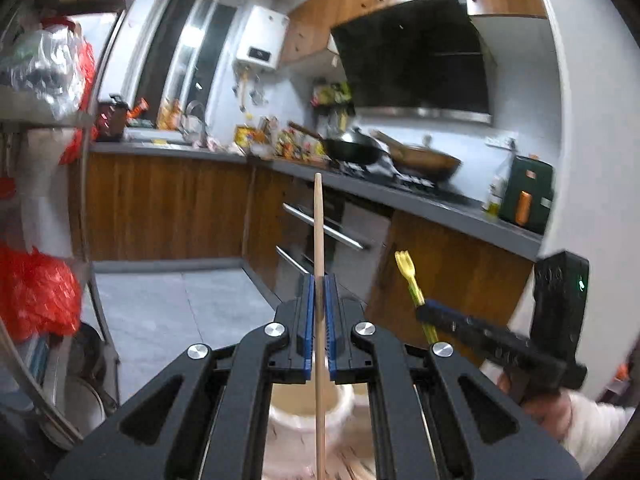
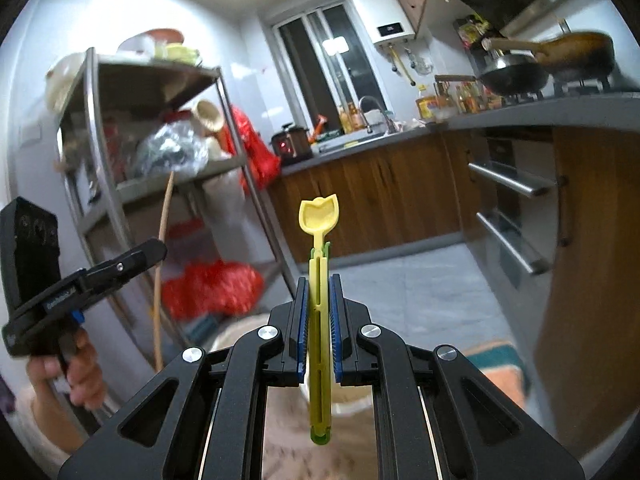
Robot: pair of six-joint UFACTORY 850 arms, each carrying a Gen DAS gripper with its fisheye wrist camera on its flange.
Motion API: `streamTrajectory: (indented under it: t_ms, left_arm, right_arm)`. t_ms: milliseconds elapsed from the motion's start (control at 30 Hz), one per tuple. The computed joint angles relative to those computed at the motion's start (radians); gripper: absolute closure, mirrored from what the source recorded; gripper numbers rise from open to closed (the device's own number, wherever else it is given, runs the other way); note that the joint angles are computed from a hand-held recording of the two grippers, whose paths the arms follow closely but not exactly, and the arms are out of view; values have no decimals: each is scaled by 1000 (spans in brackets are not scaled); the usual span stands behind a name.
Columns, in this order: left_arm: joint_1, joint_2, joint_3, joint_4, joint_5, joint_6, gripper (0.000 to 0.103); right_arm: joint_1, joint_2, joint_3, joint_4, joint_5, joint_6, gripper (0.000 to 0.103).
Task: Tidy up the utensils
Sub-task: 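Lower the yellow spoon into the smaller cup while the left tool drops the chopstick into the larger cup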
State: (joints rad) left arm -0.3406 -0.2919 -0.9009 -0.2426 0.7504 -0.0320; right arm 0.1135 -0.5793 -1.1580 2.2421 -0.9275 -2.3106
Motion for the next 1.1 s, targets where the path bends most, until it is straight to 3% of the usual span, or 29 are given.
streamTrajectory:
  t_ms: [100, 267, 500, 800, 900, 1033, 1100]
  left_arm:
    - [2, -47, -58, -30, 9, 0, 98]
    - [-15, -141, -152, -206, 40, 155, 98]
    - [-11, -183, -138, -184, 2, 154, 98]
    - [-10, -185, -93, -206, -20, 181, 96]
    - [-7, -179, -91, -214, -39, 179, 94]
    - [-12, -158, -69, -249, -17, 202, 55]
    - [-17, -141, -54, -274, -5, 222, 50]
  right_arm:
    - [17, -50, -61, 39, 1, 18, 92]
    - [44, -121, -129, 82, 50, 19, 92]
    - [63, -143, -124, 94, 123, -57, 92]
    - [62, -132, -86, 79, 142, -82, 92]
    - [62, -124, -75, 92, 153, -89, 84]
    - [56, -101, -48, 125, 148, -110, 76]
    - [47, -85, -32, 127, 143, -98, 73]
